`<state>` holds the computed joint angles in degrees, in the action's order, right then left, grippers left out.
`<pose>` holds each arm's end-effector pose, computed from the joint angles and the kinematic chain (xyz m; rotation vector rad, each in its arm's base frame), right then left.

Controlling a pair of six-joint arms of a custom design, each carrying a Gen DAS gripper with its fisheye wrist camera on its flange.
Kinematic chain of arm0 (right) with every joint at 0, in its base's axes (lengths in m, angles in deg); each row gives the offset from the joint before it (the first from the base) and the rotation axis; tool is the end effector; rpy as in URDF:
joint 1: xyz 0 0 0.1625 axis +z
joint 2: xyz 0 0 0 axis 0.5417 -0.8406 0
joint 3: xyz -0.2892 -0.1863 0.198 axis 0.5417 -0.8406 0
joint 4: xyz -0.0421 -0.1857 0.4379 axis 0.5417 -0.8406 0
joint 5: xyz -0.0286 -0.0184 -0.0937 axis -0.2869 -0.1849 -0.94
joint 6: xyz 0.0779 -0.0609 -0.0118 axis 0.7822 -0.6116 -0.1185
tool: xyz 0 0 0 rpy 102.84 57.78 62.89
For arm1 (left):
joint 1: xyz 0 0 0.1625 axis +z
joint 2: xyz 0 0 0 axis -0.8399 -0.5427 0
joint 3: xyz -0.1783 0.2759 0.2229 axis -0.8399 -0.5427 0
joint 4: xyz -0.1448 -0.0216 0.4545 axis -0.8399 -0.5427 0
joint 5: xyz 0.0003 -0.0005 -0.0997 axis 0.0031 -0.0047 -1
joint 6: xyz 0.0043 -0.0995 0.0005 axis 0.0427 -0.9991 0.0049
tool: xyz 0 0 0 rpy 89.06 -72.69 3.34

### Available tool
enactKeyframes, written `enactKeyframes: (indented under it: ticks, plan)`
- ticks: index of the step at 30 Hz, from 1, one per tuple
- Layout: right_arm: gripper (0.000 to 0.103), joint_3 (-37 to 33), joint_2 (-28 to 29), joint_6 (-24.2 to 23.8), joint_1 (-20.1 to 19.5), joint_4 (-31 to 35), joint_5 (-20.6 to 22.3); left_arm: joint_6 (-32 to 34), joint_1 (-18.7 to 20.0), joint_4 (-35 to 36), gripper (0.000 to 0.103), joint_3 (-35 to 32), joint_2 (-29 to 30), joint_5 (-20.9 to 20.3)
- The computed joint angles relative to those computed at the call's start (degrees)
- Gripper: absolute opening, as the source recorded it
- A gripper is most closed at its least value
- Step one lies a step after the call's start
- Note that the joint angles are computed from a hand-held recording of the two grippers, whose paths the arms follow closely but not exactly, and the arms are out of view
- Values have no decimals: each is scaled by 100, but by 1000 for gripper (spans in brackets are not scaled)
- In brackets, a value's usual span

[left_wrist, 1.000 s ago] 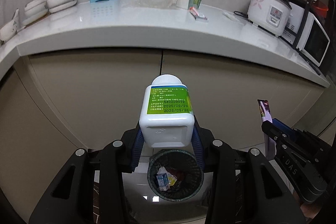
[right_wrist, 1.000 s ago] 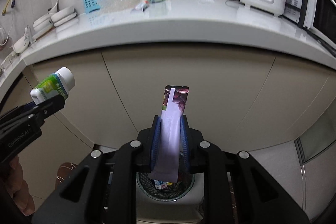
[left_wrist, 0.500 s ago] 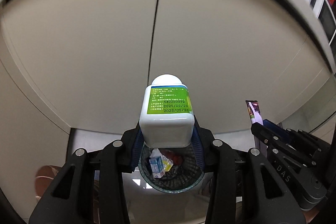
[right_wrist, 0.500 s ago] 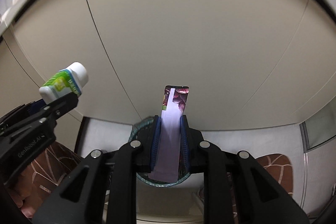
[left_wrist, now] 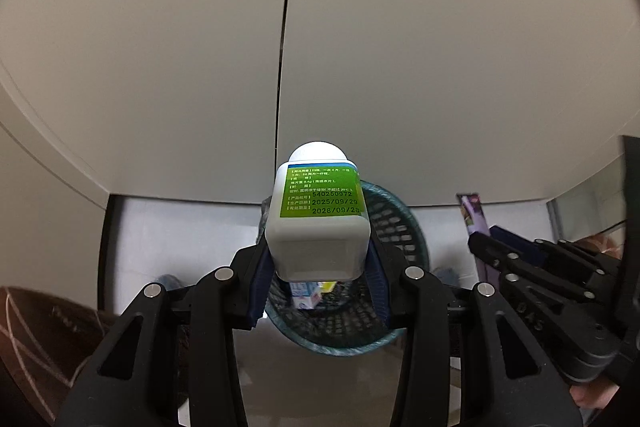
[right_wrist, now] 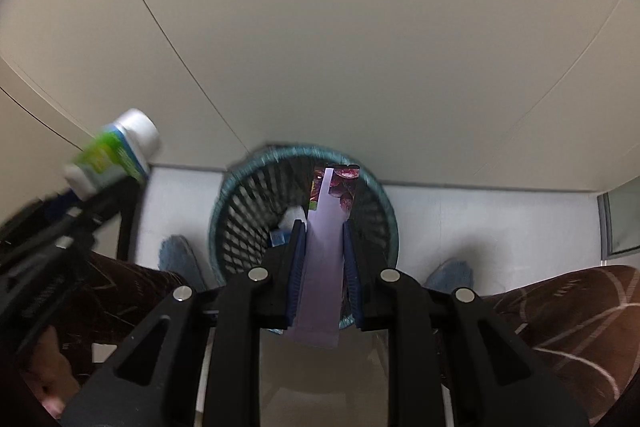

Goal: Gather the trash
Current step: 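Carry the white bottle and purple wrapper down over the black wastebasket, then open the right tool to drop the purple wrapper into the wastebasket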

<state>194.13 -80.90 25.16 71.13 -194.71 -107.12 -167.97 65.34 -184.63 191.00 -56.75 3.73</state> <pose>0.1478 -0.2941 0.1781 0.5262 -2.4223 0.2442 -0.2705 -0.2302 0.0718 -0.0188 2.3608 -0.6998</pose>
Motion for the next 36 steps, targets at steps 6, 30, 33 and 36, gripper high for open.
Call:
enactKeyframes:
  ticks: [6,30,33,36]
  plan:
    - [19,54,604,107,-438,-185,-57,294,423,-444,40,233,153,-302]
    - [69,-46,775,281,-660,-997,212,845,963,-1404,40,257,690,-372]
    - [73,-40,818,200,-659,-1247,38,1152,1158,-1852,40,221,1031,-350]
    - [74,-96,984,165,-665,-1310,-198,1411,1346,-2253,40,163,1384,-341]
